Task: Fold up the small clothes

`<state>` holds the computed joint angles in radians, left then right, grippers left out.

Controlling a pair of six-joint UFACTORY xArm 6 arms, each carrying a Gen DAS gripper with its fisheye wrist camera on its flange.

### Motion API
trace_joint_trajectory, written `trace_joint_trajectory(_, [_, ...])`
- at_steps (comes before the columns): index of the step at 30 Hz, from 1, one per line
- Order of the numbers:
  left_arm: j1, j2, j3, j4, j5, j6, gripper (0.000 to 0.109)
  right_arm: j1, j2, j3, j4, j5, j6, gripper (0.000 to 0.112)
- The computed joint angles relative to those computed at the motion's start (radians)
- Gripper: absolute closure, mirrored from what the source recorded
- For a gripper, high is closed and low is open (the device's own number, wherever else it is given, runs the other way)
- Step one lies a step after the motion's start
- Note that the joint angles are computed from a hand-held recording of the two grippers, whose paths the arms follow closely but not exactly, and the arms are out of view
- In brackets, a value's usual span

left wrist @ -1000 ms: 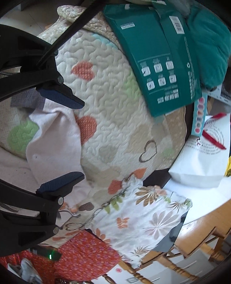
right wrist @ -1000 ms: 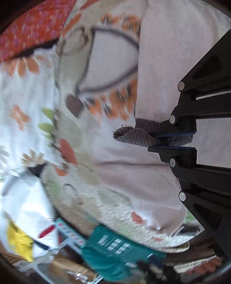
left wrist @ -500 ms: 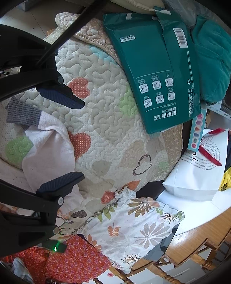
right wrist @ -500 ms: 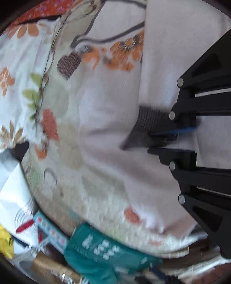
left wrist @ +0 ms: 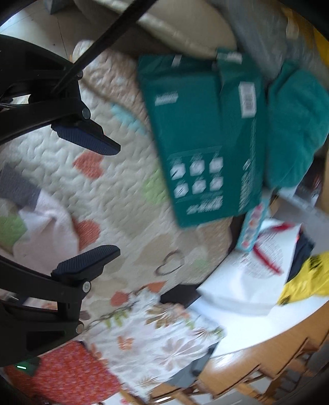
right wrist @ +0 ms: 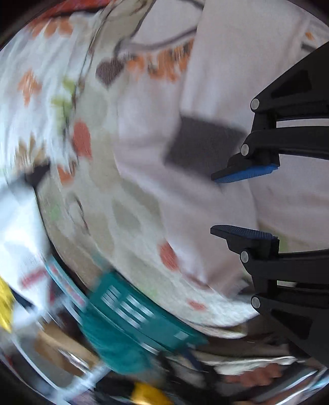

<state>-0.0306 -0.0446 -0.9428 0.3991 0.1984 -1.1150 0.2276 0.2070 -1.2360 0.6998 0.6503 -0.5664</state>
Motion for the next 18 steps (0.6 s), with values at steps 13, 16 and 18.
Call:
trace_joint_trajectory(13, [0.186, -0.144, 0.102, 0.468, 0.085, -0.497, 0.033, 0.275, -0.072, 0.144, -0.053, -0.133, -0.230, 0.057])
trace_joint_trajectory(16, [0.192, -0.135, 0.111, 0.381, 0.065, -0.426, 0.033, 0.292, 0.009, 0.100, -0.103, -0.145, -0.113, 0.067])
trace_joint_trajectory(18, [0.179, -0.124, 0.101, 0.372, 0.073, -0.408, 0.033, 0.285, 0.047, 0.058, -0.112, -0.092, -0.055, 0.102])
